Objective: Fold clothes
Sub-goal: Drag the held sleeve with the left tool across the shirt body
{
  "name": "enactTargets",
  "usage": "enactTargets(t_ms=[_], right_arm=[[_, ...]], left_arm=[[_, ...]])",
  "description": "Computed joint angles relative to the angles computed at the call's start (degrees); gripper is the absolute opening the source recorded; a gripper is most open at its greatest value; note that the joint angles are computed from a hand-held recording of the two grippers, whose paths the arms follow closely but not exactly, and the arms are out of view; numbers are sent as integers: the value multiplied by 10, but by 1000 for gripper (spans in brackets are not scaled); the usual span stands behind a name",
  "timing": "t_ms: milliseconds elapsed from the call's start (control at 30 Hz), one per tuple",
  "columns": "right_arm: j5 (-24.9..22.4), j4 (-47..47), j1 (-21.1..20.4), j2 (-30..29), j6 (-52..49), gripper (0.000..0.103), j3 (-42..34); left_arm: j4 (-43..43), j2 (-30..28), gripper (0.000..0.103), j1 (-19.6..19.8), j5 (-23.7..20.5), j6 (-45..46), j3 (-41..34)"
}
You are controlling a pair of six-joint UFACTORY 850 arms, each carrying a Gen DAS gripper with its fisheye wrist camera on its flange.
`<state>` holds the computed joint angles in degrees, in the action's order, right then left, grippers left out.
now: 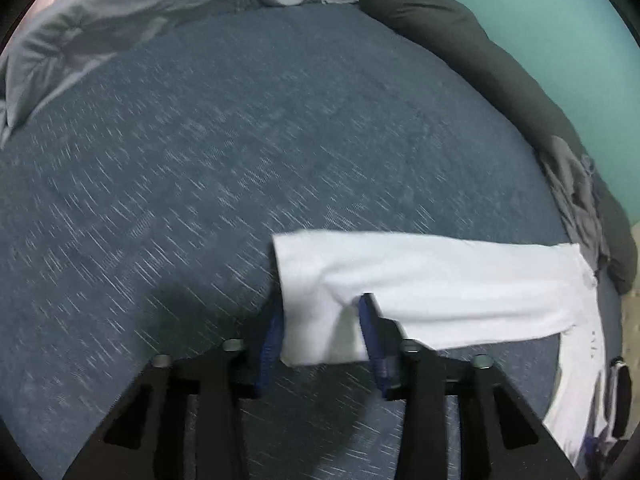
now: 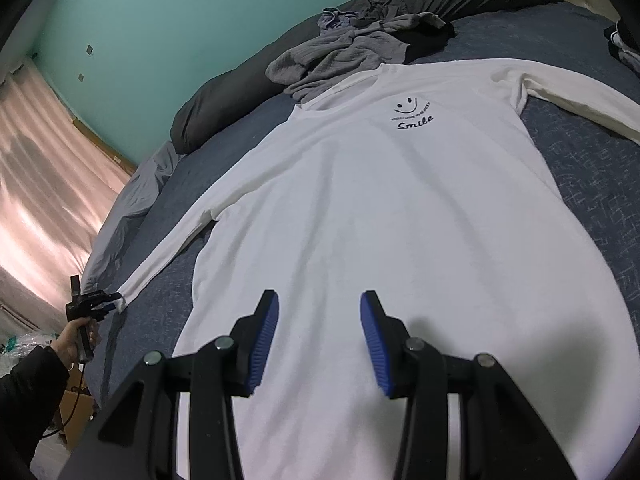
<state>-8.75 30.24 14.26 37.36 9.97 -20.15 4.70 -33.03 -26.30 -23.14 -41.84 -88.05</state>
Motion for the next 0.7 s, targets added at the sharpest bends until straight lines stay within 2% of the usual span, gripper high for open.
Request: enactTargets(t_ms=[33, 100, 300, 433, 500, 600, 667, 700], right_arm=[[0, -9, 3, 0, 8, 43, -1], [0, -28, 9, 1, 23, 43, -1], [2, 77, 2, 5, -75, 43, 3], [8, 107, 10, 5, -101, 43, 3], [12, 107, 15, 3, -100, 43, 2], [13, 59, 23, 4, -50, 43, 0], [11, 0, 27, 5, 2, 43, -4], [9, -18, 27, 6, 15, 43, -5]], left_arm=[[7, -1, 3, -2, -6, 0, -2], [17, 4, 3, -6, -7, 1, 1], [-73, 33, 3, 8, -7, 90, 15], [-157, 8, 3, 19, -87, 159, -15], [-186, -7, 3, 24, -110, 170, -19], [-181, -12, 6, 23, -96, 149, -10], [-169, -3, 11, 22, -65, 139, 5], [-158, 4, 23, 23, -47, 130, 14]])
